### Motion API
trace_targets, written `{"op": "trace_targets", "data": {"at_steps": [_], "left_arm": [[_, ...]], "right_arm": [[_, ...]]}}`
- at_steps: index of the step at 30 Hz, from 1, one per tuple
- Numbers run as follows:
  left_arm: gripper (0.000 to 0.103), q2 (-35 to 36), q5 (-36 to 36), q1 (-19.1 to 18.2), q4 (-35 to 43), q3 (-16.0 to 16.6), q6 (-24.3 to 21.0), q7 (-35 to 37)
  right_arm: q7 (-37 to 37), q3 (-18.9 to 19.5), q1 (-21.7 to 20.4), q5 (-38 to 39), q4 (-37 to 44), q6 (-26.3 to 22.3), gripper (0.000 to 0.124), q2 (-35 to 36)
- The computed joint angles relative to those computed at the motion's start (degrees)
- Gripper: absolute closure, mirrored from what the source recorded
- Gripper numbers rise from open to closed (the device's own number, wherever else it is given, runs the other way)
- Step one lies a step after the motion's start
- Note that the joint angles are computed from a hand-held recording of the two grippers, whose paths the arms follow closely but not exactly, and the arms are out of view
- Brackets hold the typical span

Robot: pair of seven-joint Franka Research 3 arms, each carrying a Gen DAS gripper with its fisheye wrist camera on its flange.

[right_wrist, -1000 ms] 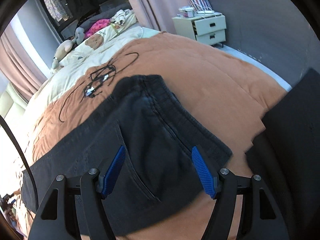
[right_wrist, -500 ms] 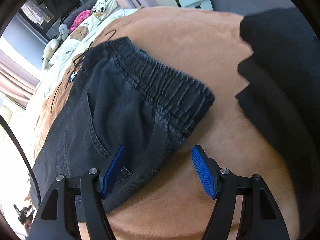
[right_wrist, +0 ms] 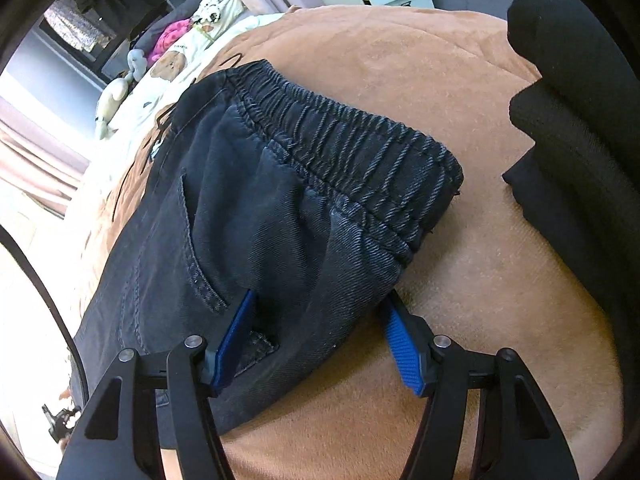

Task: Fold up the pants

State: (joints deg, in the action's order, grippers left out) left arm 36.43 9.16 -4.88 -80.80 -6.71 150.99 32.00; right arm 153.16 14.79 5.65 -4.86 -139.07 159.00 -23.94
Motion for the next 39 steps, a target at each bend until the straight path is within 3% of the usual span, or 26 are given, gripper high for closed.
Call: {"op": "trace_targets", "data": {"at_steps": [2,3,4,6,8,11,15,18,20,22,23,31,36,39], "left_arm": [[0.064,0.5,1.2,-0.9,0.6,1.1,0.3,-1.3],[0.072,0.6,1.8,-1.3,0.9,1.6,0.1,-2.0],[0.091,0.8,2.6,-1.9,1.6,2.4,-1.2,-3.0],[0.101,0.4,2.7,-1.5,0.9,2.3,-0.3,-4.2],[0.101,-1.6,4.0,-1.9,-1.9,3.4,2.0,-6.7],[0.101,-4.1,5.7,-2.0,-4.6,4.1,2.8,-9.0],[0.101,-4.9,7.6,-1.9,-5.2,3.7,0.7,-9.1],[0.094,-3.9,7.3,-1.6,-3.0,3.0,-3.4,-8.3],[0.079,-3.9,6.5,-1.1,-2.6,2.3,-4.8,-7.7],[0.055,-4.5,6.4,-0.8,-3.6,2.1,-3.9,-7.1],[0.051,-5.1,7.0,-1.1,-4.5,2.5,-3.3,-7.7],[0.050,-4.5,3.4,0.9,-7.2,1.2,2.4,-8.2],[0.050,-4.0,5.1,-0.2,-8.6,3.3,7.9,-11.4],[0.058,-4.2,6.0,-0.5,-9.3,4.0,11.0,-12.6]], "right_arm": [[1.0,0.9,-1.0,-1.2,1.0,0.2,0.061,1.0],[1.8,1.5,-1.5,-2.2,1.3,0.2,0.061,1.3],[2.2,1.5,-1.7,-2.9,1.3,0.3,0.065,1.2],[3.2,1.8,-1.8,-3.7,1.8,0.5,0.081,1.8],[3.7,1.3,-1.4,-3.5,1.3,1.5,0.092,1.7],[5.0,2.0,-2.0,-4.6,1.3,0.7,0.101,1.2],[4.8,1.0,-0.6,-3.3,-0.1,0.8,0.101,0.1],[1.9,-1.6,2.1,0.7,-1.0,1.3,0.098,-0.3],[-0.4,-3.0,3.5,3.5,-2.3,2.7,0.085,-1.0],[-1.9,-3.1,3.7,5.2,-3.4,4.8,0.075,-1.5],[-2.7,-3.3,3.6,5.9,-3.6,5.2,0.073,-1.6],[-2.8,-0.2,0.4,7.4,-4.9,8.6,0.073,-1.2],[-1.3,1.5,-1.8,7.3,-6.0,12.8,0.073,-0.4],[-1.9,0.9,-1.2,9.4,-6.9,17.1,0.074,0.5]]}}
